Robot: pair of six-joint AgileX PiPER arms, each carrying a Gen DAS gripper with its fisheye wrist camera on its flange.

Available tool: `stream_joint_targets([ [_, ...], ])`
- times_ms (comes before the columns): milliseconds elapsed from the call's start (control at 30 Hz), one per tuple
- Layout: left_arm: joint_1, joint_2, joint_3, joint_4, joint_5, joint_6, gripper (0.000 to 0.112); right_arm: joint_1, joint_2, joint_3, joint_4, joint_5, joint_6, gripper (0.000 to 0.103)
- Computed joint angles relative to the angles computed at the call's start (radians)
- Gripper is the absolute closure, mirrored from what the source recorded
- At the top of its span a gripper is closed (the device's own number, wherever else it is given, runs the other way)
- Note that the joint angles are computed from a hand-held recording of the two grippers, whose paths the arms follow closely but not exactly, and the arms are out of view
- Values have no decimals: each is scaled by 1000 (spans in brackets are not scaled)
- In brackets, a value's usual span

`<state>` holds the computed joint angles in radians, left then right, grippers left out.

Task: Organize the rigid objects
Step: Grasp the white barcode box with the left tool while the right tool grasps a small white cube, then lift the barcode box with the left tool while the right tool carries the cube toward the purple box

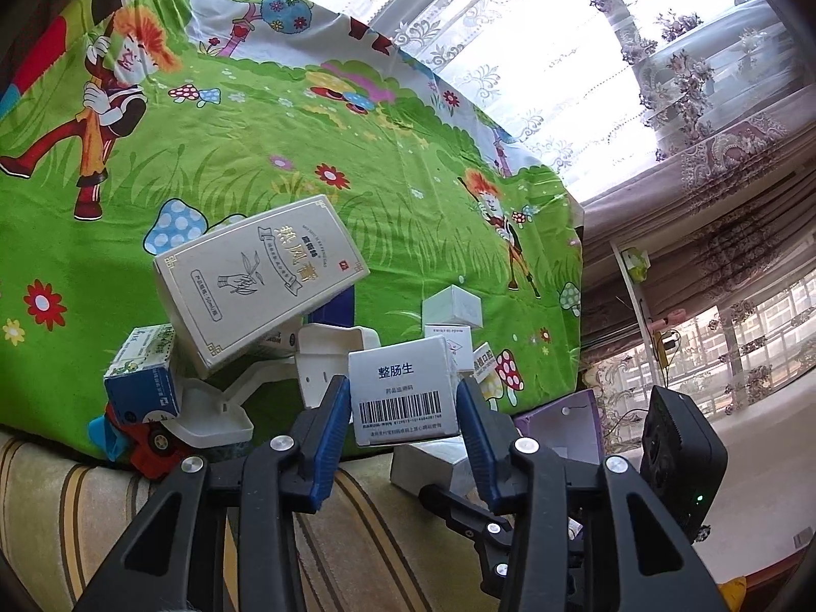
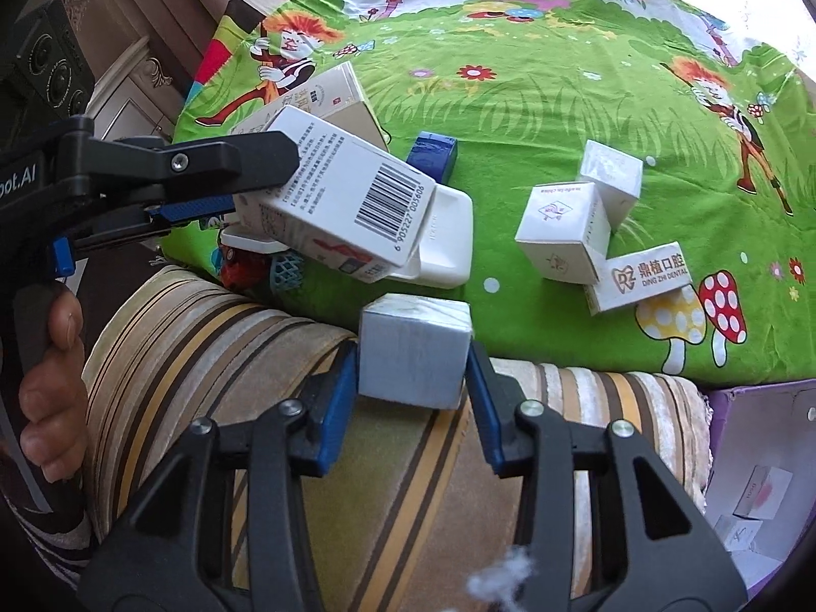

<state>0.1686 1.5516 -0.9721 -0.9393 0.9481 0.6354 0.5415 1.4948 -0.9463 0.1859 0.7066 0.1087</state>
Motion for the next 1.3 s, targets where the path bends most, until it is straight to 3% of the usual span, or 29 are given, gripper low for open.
stream_joint_targets([
  [467, -174, -50, 17, -23, -31, -66, 68, -176, -291, 161, -21, 61, -25, 56],
  [767, -374, -39, 1, -19, -85, -142, 68, -566, -465, 252, 107, 176, -312, 57],
  [1033, -518, 7, -56, 15, -130, -219, 68, -852, -484, 297, 217, 239, -554, 58],
  [1100, -514, 3, -68, 23, -135, -235, 68, -857, -481, 293, 229, 238, -570, 58],
  [1200, -488, -14, -78, 26, -136, -246, 68, -794, -444, 283, 232, 184, -552, 37],
  [1300, -449, -33, -76, 32, -133, -248, 68, -673, -355, 246, 194, 126, -508, 34],
])
